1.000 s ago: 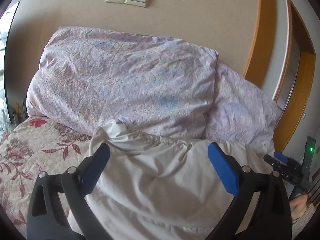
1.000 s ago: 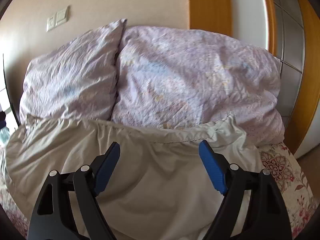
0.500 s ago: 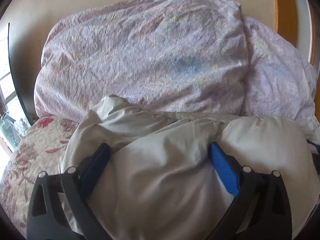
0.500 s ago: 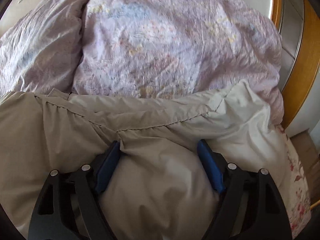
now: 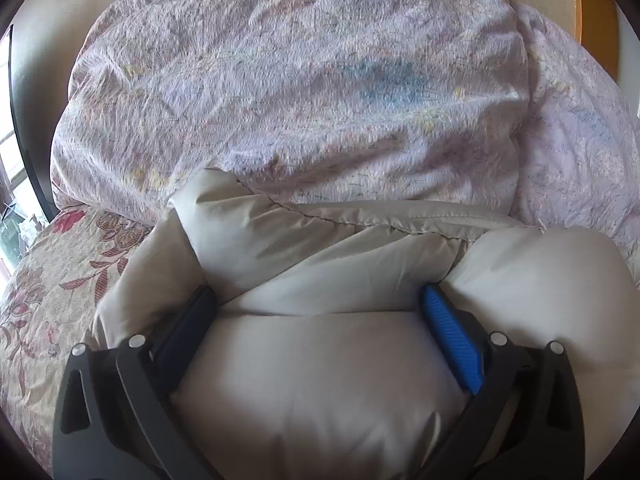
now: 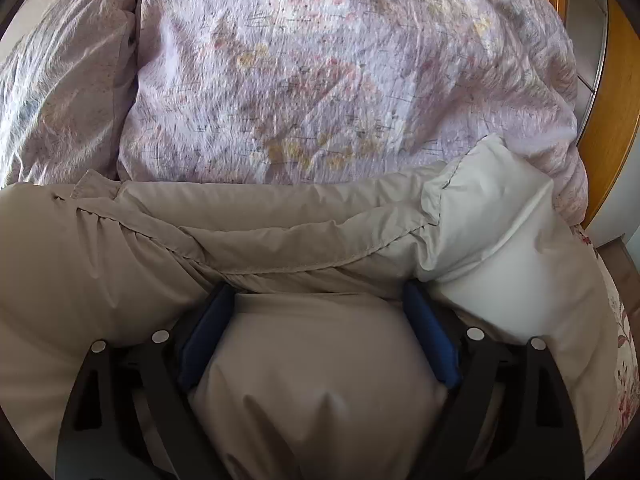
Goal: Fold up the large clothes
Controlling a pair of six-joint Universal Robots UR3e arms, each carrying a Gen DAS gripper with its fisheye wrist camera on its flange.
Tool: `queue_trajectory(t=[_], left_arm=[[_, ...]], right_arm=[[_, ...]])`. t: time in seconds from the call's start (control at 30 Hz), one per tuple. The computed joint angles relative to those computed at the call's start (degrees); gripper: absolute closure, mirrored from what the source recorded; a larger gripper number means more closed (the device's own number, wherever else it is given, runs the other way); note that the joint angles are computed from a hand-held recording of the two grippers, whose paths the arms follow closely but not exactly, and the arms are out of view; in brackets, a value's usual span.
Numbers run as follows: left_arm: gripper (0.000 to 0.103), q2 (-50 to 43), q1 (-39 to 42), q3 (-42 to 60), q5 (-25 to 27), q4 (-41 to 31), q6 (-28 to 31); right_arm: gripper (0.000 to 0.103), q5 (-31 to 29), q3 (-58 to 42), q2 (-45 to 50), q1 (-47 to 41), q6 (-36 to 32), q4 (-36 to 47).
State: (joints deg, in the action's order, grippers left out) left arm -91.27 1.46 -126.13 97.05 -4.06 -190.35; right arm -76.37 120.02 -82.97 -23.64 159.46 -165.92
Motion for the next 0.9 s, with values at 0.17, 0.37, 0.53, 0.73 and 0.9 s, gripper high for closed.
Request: queue_trajectory(t=[0.17,0.37,0.53,0.73,0.9], left_arm=[[0.002,-2.85,-1.01,2.65,1.87,-1.35,-0.19],[0.002,2.27,1.16,0.52,-1.30,-4.75,0.53],[0.002,13.41,3.64,-4.58,-3.44,-6.87,1.59],[0.002,13.05,3.49,-3.48,4.40,-3.02,2.11],[0.002,8.08,6.39,-1.11,6.53,-5.26,0.97]], right_arm=[[0.014,-2.30,-1.75,2.58,1.51,0.50,0.21],[0.014,-1.00,-1.40,-0.52,0.38,-0.29,3.62],[0.014,8.90,0.12,-10.15,-8.29,-2.14,9.17],[0.014,3.38,-3.13,-6.04,-9.82,-1.28,7.55],[0.014,0.13,-2.44,-2.04,-8.97,-0.96,3.34]])
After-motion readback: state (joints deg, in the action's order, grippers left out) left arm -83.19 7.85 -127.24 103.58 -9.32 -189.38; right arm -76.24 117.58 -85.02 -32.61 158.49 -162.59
